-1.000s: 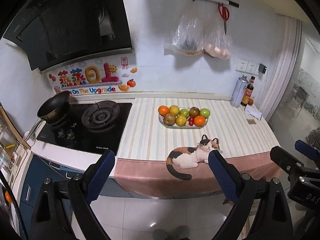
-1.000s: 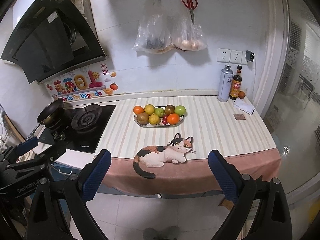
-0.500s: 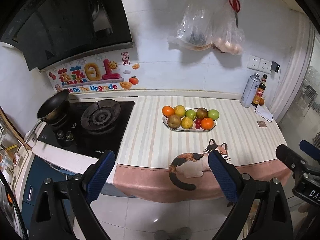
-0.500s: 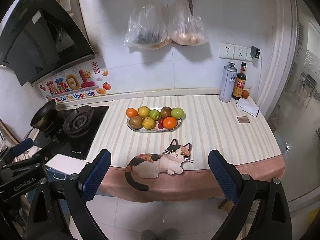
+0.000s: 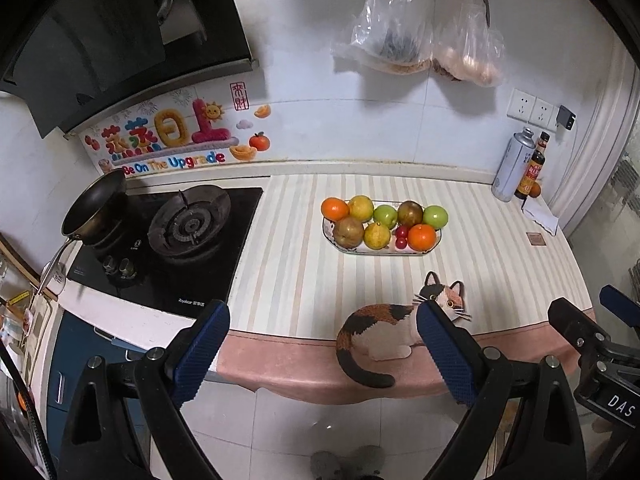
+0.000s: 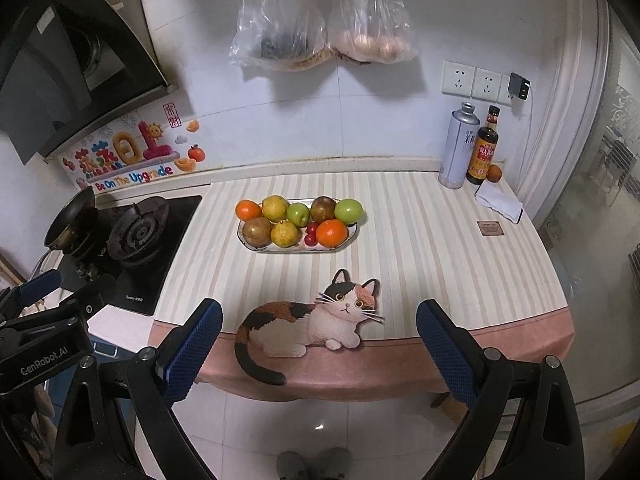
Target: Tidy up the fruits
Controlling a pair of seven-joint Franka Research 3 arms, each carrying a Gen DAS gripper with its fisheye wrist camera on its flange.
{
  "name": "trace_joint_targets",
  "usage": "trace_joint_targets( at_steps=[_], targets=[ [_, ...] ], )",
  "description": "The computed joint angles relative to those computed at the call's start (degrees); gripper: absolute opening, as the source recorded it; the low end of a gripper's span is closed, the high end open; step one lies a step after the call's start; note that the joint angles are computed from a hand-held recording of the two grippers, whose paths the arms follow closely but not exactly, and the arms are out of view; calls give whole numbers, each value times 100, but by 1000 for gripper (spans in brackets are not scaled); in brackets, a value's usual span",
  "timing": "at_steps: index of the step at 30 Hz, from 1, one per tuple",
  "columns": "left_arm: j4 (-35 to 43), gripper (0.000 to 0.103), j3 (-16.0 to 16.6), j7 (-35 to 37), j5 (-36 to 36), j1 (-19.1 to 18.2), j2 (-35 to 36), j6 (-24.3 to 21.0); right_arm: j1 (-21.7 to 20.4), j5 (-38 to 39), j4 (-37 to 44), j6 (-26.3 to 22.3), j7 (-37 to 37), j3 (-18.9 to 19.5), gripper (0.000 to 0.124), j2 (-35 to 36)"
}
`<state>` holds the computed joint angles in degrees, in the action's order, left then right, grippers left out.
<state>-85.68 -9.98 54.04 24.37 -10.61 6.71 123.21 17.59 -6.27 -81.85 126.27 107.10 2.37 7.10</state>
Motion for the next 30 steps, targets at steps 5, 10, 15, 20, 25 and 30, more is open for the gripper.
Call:
trace_joint_targets(
  at_steps=[5, 10, 15, 20, 25, 30],
  targets=[
    [86, 96, 4, 69, -121, 11, 99, -58, 26, -4, 113, -120, -17, 1, 100, 109],
    [126, 96, 15, 61, -117, 0, 137, -80, 50, 1, 107, -99, -19, -7, 100, 120],
    [111, 96, 22, 45, -94, -3, 134, -57, 62, -8, 112, -89, -8, -10, 100, 124],
    [125, 96, 27, 0, -40, -13, 143, -31, 66, -10, 115, -87, 12, -12, 100, 126],
    [120, 96, 24, -11, -43, -13, 131, -15, 63, -13, 159, -100, 1, -17, 100, 150],
    [114, 96, 23, -23, -37, -14, 126, -3, 68, -40, 169, -90, -8, -21, 100, 149]
  ],
)
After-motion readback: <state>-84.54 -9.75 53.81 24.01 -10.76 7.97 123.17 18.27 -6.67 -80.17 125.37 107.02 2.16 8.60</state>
